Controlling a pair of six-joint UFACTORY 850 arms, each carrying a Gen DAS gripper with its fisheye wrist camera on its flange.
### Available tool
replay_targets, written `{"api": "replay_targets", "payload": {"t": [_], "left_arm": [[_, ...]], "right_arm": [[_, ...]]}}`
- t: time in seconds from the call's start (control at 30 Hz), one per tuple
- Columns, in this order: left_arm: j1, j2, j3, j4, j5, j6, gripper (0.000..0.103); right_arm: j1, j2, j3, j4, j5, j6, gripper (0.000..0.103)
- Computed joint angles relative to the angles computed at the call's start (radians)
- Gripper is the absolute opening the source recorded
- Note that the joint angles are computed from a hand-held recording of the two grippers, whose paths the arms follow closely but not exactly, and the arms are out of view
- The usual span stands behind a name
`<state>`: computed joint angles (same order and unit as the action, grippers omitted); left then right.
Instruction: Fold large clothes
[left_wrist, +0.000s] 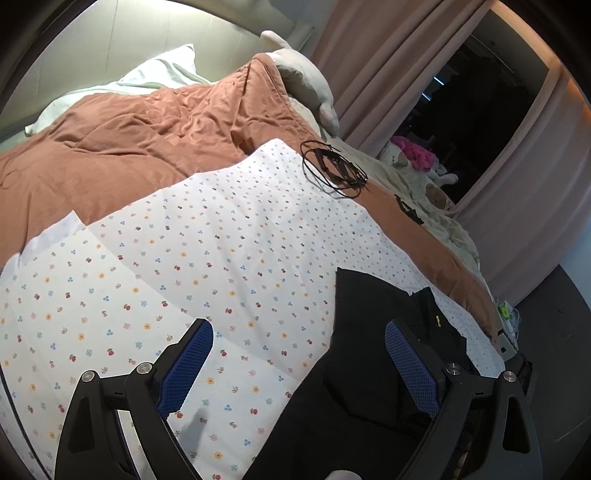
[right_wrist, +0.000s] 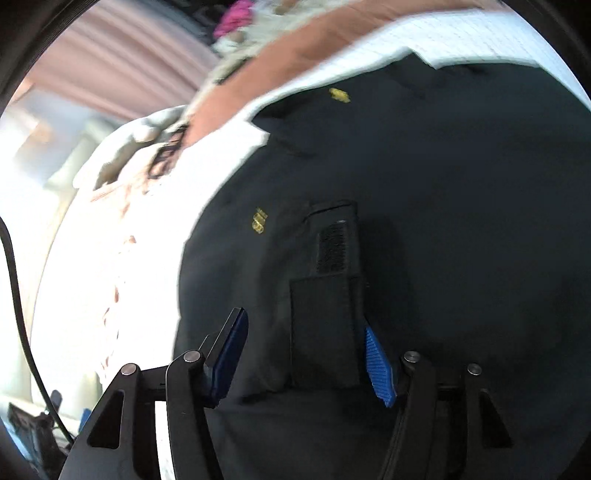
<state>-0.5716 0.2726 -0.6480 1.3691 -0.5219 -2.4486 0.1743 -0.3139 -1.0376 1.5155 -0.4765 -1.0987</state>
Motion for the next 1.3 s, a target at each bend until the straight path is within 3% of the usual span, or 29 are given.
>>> {"api": "replay_targets", "payload": {"t": [0.1,0.17,0.33,0.5,0.6,0.67,0.97,1.2,1.3], "left_arm": [[0.008,-0.001,0.003,-0.025,-0.004,0.015,0.095],[0.011,-0.004,0.001,-0.056,-0.007,0.038,0.095],[0.010,-0.002,-0.011,-0.136,-0.013,0.112,0.095],[-0.023,0.006,-0.039,-0.227,-0.059,0.235,0.095],[-0.055,-0.001,-0.056,-0.260,-0.069,0.319,0.095],[-0.088,-0.007,-0.071,-0.270,-0.108,0.358,0.095],[-0.301,0.011,-0.103,-0.244,-0.273,0.375,0.095],[-0.473,0.043,-0.110,-0.239,-0.430,0.378,0.095],[-0.551,0.070,-0.093,-0.220,-0.501,0.341,0.095]], "right_arm": [[0.036,-0.008,-0.035,0.053,-0.112,-0.081,0.061],[0.066,-0.004,-0.045,0.073,-0.139,-0.122,0.061],[0.113,0.012,-0.041,0.066,-0.126,-0.141,0.061],[0.094,0.079,0.024,0.011,-0.053,-0.143,0.062],[0.033,0.151,0.092,-0.046,-0.041,-0.122,0.062],[-0.008,0.192,0.125,-0.086,-0.021,-0.103,0.069],[-0.232,0.499,0.332,-0.227,0.021,-0.067,0.076],[-0.376,0.652,0.429,-0.248,-0.048,-0.091,0.076],[-0.418,0.720,0.476,-0.245,-0.035,-0.150,0.076]]}}
